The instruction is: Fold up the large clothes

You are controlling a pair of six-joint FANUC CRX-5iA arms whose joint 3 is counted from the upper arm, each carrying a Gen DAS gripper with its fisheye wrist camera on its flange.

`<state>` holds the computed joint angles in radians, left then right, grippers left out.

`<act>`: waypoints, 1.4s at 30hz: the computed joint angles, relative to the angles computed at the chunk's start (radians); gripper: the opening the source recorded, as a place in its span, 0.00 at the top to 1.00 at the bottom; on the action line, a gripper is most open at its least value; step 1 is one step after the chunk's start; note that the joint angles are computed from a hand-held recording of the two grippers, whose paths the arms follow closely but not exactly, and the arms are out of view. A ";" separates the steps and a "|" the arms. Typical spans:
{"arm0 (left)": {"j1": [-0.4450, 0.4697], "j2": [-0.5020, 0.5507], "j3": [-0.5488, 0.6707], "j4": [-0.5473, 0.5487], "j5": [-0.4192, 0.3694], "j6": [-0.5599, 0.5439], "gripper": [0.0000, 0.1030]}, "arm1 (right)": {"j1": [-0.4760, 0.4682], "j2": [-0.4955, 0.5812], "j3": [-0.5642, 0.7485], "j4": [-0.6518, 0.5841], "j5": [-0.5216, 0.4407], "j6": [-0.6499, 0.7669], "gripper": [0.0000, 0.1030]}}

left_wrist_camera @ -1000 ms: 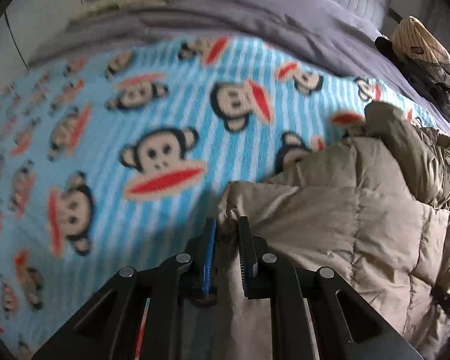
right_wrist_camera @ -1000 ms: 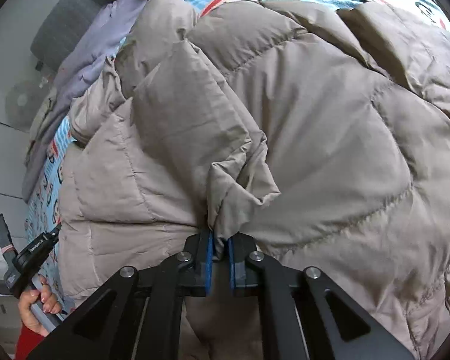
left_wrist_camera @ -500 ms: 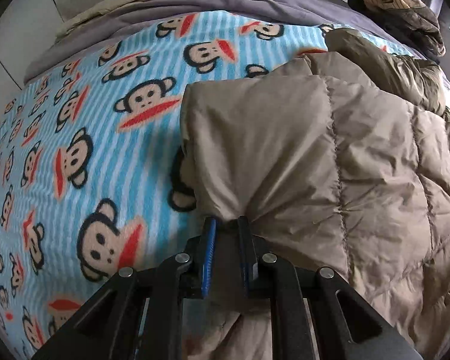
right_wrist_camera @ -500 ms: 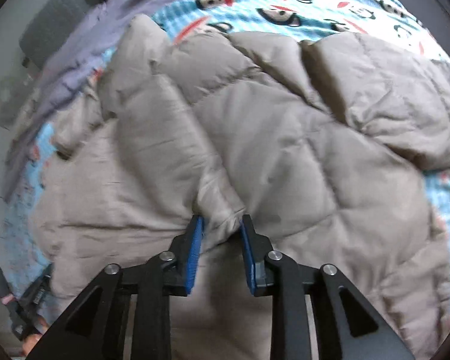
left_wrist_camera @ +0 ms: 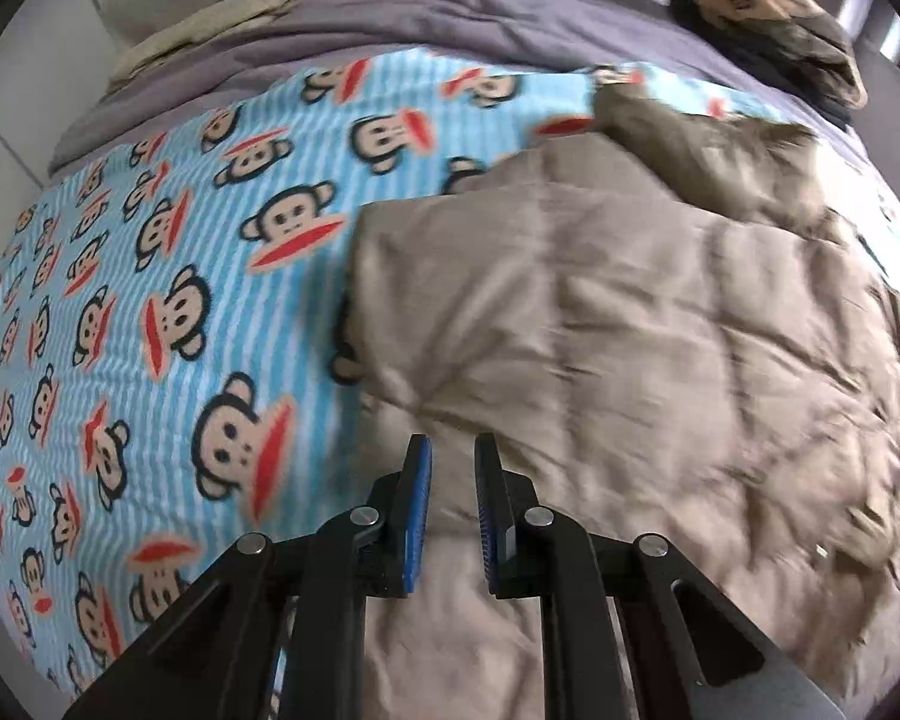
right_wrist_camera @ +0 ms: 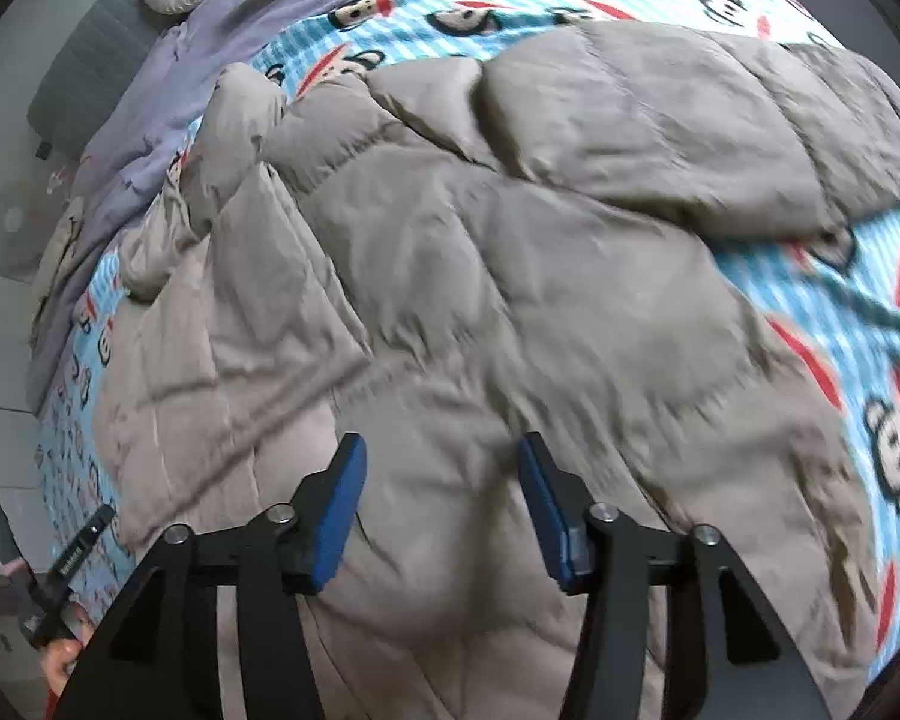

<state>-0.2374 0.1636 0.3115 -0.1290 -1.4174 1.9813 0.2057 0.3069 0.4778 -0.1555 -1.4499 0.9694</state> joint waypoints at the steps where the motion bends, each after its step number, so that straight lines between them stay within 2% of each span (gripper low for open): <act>1: -0.011 0.002 0.010 0.008 -0.006 -0.001 0.84 | -0.017 -0.052 -0.055 -0.022 0.004 0.008 0.41; 3: -0.037 0.009 0.030 0.022 -0.015 0.000 0.84 | -0.051 -0.124 -0.128 -0.068 0.010 0.016 0.37; 5: -0.078 0.027 0.068 0.021 -0.032 0.009 0.84 | -0.067 -0.193 -0.191 -0.092 0.006 0.009 0.29; 10: -0.137 0.080 0.131 0.068 -0.052 0.010 0.84 | -0.109 -0.239 -0.216 -0.140 -0.003 0.021 0.27; 11: -0.144 0.089 0.140 0.073 -0.059 0.009 0.75 | -0.115 -0.242 -0.218 -0.146 -0.001 0.026 0.27; 12: -0.155 0.103 0.155 0.080 -0.068 0.012 0.33 | -0.126 -0.244 -0.217 -0.154 -0.003 0.035 0.27; 13: -0.171 0.116 0.177 0.076 -0.079 0.028 0.13 | -0.140 -0.254 -0.222 -0.162 -0.007 0.048 0.24; 14: -0.196 0.120 0.198 0.047 -0.077 0.058 0.01 | -0.152 -0.258 -0.225 -0.170 -0.009 0.058 0.21; 23: -0.296 0.258 0.433 0.019 -0.165 0.079 0.01 | -0.278 -0.266 -0.213 -0.226 -0.033 0.128 0.21; 25: -0.304 0.281 0.466 0.023 -0.184 0.097 0.01 | -0.306 -0.268 -0.212 -0.239 -0.021 0.145 0.17; 31: -0.331 0.376 0.589 0.041 -0.270 0.101 0.01 | -0.408 -0.252 -0.191 -0.289 0.007 0.190 0.15; 37: -0.362 0.425 0.666 0.034 -0.303 0.118 0.01 | -0.518 -0.161 -0.105 -0.343 -0.055 0.228 0.15; 42: -0.367 0.479 0.743 0.044 -0.327 0.127 0.01 | -0.617 -0.083 -0.041 -0.352 -0.051 0.173 0.15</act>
<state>-0.6045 0.6426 1.0546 -0.0854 -1.7447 2.1079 -0.4109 0.2243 0.4369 -0.5073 -1.5005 1.1421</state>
